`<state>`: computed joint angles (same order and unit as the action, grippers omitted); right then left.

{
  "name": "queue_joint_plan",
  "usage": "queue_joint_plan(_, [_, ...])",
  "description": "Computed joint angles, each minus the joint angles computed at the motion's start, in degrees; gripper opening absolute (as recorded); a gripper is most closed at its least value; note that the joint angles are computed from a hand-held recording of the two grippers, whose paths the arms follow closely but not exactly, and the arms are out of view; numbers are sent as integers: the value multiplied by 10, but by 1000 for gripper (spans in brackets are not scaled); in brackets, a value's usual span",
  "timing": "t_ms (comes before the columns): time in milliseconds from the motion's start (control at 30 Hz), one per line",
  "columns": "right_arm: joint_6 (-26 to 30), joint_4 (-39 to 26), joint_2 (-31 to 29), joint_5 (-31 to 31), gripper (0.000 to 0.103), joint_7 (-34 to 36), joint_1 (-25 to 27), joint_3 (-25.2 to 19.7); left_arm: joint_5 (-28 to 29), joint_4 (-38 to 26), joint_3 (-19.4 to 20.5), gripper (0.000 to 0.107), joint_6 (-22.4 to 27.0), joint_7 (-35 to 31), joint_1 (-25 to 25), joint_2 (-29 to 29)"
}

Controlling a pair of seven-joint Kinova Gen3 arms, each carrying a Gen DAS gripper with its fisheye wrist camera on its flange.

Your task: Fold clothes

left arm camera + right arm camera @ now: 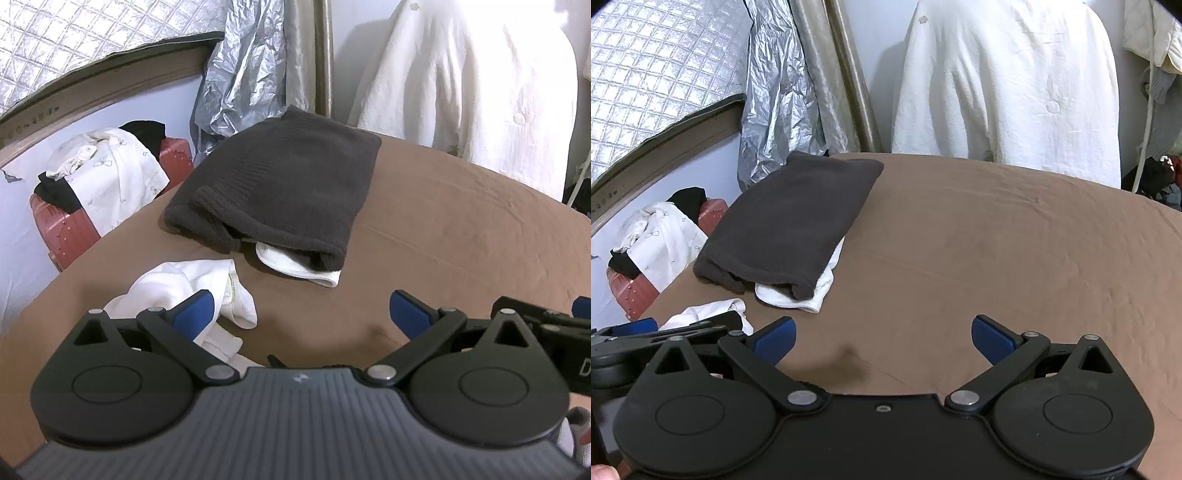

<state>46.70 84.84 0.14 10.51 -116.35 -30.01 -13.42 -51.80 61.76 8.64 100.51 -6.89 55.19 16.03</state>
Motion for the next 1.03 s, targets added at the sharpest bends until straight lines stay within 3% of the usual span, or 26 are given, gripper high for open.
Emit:
queue_joint_plan(400, [-7, 4, -2, -8, 103, 2, 3, 1, -19, 9, -1, 103, 3, -14, 8, 2])
queue_joint_plan(1033, [-6, 1, 7, -28, 103, 8, -2, 3, 8, 20, 6, 103, -9, 3, -13, -11])
